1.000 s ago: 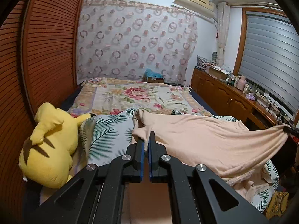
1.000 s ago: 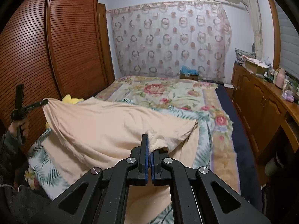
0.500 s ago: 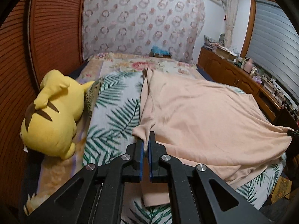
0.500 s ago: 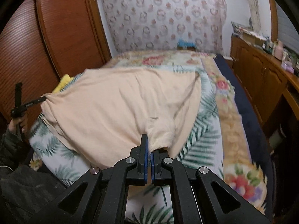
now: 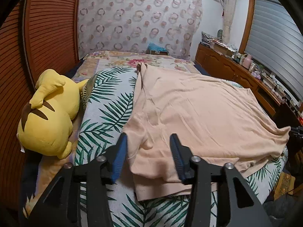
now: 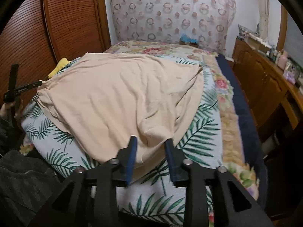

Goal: Fold small clothes

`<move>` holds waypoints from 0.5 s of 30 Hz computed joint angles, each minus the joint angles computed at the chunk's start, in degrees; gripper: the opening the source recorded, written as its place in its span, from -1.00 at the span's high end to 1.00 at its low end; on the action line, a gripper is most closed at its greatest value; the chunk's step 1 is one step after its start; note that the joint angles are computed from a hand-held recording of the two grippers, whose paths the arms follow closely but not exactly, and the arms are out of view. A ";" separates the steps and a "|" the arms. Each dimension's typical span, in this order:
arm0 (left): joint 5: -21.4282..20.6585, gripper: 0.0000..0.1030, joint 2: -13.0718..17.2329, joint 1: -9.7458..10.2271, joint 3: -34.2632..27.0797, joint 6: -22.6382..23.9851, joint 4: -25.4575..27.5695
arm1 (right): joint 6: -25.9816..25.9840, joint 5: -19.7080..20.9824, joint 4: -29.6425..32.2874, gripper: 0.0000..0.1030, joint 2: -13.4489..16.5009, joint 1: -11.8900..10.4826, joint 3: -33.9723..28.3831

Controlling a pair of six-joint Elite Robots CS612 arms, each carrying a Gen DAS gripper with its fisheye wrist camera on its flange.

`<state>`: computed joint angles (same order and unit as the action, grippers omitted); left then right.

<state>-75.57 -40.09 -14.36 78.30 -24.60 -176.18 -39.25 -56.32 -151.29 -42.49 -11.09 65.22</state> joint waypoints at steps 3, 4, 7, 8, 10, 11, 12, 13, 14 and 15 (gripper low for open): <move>-0.18 -0.30 0.00 -0.13 0.02 0.53 0.32 | 0.78 -0.46 -3.38 0.07 0.38 0.22 0.11; -0.21 -0.35 -0.01 -0.13 0.02 0.56 0.46 | 0.97 -0.41 -4.36 -0.01 0.55 0.25 0.19; 0.92 -0.35 -0.10 -0.27 0.24 0.10 0.84 | 1.50 -0.48 -6.19 -0.14 1.34 0.80 -0.45; 1.62 -0.35 -0.18 -0.37 0.36 -0.14 1.07 | 1.39 -0.44 -6.58 -0.16 1.66 0.94 -0.59; 2.13 -0.36 -0.37 -0.48 0.75 -0.57 1.22 | 1.28 -0.17 -6.92 -0.17 2.19 1.27 -0.91; 2.17 -0.36 -0.47 -0.50 0.98 -0.79 1.30 | 1.17 0.02 -6.85 -0.17 2.68 1.53 -1.32; 2.23 -0.36 -0.53 -0.52 1.12 -0.97 1.45 | 1.07 0.08 -6.78 -0.17 3.10 1.82 -1.66; 2.46 -0.36 -0.62 -0.58 1.31 -1.25 1.75 | 1.03 0.11 -6.60 -0.17 3.55 2.09 -2.13; 2.61 -0.36 -0.74 -0.63 1.57 -1.49 1.89 | 1.09 0.22 -6.36 -0.17 4.11 2.38 -2.78; 2.68 -0.36 -0.83 -0.70 1.79 -1.65 1.99 | 1.17 0.31 -6.13 -0.17 4.52 2.64 -3.24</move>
